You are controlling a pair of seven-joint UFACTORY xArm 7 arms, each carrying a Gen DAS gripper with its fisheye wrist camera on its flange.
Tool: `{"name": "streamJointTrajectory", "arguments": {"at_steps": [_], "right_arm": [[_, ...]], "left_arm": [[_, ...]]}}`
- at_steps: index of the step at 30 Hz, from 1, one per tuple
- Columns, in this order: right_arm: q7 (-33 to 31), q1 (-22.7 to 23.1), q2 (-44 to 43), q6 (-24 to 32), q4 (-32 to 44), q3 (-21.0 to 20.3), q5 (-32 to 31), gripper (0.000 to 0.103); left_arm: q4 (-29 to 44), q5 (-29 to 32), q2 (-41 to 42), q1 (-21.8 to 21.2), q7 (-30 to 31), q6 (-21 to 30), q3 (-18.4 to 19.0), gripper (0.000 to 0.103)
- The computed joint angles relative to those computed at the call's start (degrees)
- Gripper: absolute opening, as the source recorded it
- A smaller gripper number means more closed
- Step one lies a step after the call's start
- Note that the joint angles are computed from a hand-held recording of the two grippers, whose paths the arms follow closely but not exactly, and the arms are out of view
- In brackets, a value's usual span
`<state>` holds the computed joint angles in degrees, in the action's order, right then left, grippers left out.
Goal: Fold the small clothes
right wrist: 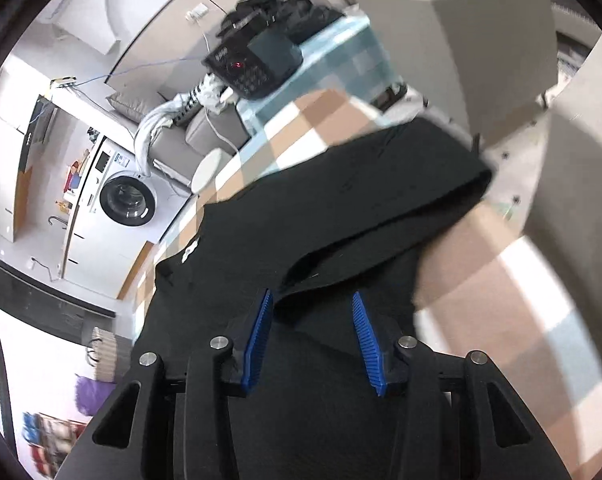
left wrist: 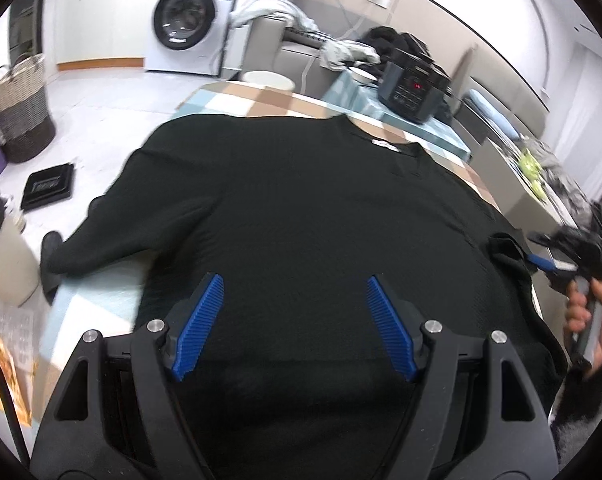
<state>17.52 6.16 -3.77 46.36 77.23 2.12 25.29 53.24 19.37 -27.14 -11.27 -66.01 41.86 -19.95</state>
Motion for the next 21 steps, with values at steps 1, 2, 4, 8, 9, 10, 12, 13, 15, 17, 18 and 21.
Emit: {"name": "streamJointTrajectory", "arguments": {"at_steps": [1,2,4,8,9,10,12,13,15,17,18,21], "right_arm": [[0.6,0.2,1.1,0.3,0.9,0.3,-0.6,0.05],[2.1,0.5,2.8,0.9,2.3,0.9,-2.7,0.051],[3.3,1.4,5.0,1.6,4.1,1.8,-6.2,0.051],[3.7,3.8,7.1,3.1,6.0,3.4,-15.4,0.052],[4.9,4.6,7.2,3.0,5.9,3.6,-19.2,0.054],[6.3,5.4,7.7,2.7,6.2,3.9,-22.6,0.056],[9.5,6.8,9.3,3.7,7.8,4.0,-28.1,0.056],[11.1,7.4,10.0,3.7,8.4,3.9,-30.3,0.056],[15.6,8.9,11.1,3.6,8.8,3.4,-37.5,0.046],[17.9,8.9,10.6,1.5,7.5,2.8,-39.3,0.012],[17.5,8.3,9.4,0.0,6.1,2.8,-37.3,0.007],[19.4,6.2,0.8,-6.5,-1.8,1.9,-38.2,0.007]], "left_arm": [[0.9,0.1,0.9,0.0,0.0,0.0,-0.3,0.072],[1.4,0.1,1.7,-0.2,0.2,-0.1,-0.4,0.072],[2.2,0.1,2.9,-0.7,0.3,-0.1,-0.5,0.072],[2.6,0.3,4.4,-1.5,0.4,-0.2,0.0,0.072],[2.5,0.1,4.6,-1.8,0.4,-0.2,0.3,0.072],[2.3,-0.1,4.7,-2.0,0.3,-0.4,0.5,0.072],[1.3,-0.5,4.4,-2.3,0.4,-1.1,1.2,0.072],[0.9,-0.6,4.3,-2.3,0.5,-1.3,1.5,0.072],[-0.2,-1.0,3.3,-2.5,0.9,-1.7,1.9,0.072],[-0.7,-1.2,2.7,-2.3,1.0,-1.7,1.9,0.072],[-0.9,-1.3,2.4,-2.2,1.2,-1.6,2.0,0.072],[-1.8,-1.6,1.0,-2.0,1.4,-1.7,1.9,0.072]]}}
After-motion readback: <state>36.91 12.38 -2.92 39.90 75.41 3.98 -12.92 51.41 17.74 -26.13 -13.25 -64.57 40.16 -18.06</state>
